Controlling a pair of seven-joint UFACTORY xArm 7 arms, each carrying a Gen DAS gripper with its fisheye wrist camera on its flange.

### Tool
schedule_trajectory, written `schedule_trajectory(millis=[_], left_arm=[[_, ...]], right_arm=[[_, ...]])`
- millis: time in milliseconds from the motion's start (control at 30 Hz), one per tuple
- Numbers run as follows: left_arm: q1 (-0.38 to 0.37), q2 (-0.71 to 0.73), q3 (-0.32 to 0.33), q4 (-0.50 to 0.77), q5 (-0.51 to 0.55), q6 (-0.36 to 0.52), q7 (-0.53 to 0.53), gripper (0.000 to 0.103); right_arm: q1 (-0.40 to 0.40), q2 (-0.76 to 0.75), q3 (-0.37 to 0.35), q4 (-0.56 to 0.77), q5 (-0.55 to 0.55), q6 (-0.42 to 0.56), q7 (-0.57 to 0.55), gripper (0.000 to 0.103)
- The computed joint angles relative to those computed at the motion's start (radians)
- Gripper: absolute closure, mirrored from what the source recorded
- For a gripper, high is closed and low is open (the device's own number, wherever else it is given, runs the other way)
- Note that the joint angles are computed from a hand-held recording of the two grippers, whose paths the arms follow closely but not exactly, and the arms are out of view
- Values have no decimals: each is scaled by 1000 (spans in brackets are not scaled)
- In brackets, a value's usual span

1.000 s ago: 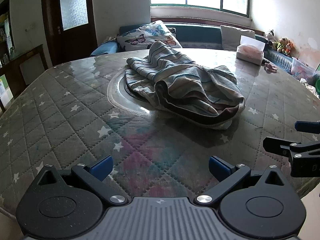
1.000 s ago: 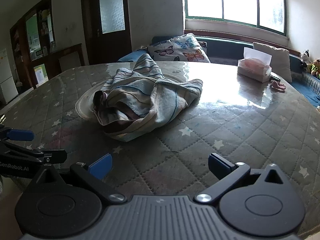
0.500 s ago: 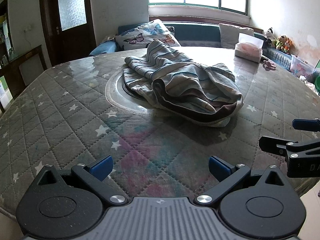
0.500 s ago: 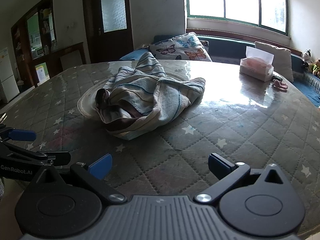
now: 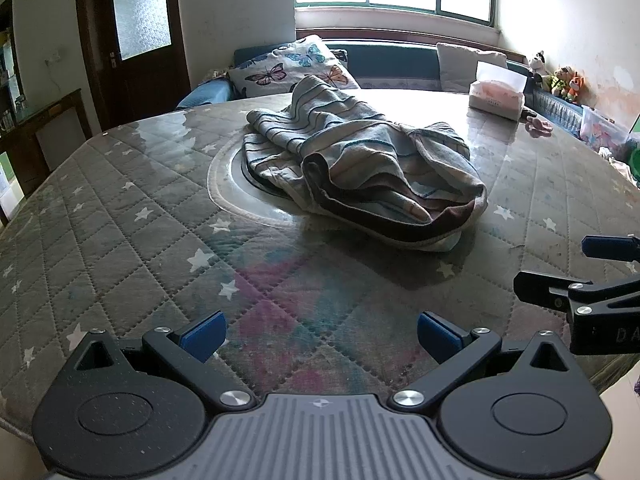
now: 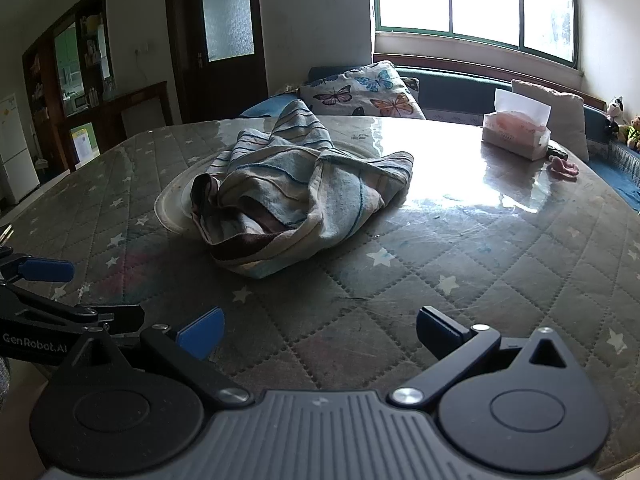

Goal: Fold clothes
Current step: 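Move both tools toward the crumpled striped cloth on the table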

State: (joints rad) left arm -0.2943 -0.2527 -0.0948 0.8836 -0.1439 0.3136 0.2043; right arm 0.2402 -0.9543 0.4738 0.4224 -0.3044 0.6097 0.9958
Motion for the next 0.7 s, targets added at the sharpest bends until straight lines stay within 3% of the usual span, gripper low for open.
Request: schedule_trajectory(millis=[700], left_arm=[[6,60,-5,63,1,26,15,0]], right_arm=[[-25,64,-21,16,-10,-49,-18,0]])
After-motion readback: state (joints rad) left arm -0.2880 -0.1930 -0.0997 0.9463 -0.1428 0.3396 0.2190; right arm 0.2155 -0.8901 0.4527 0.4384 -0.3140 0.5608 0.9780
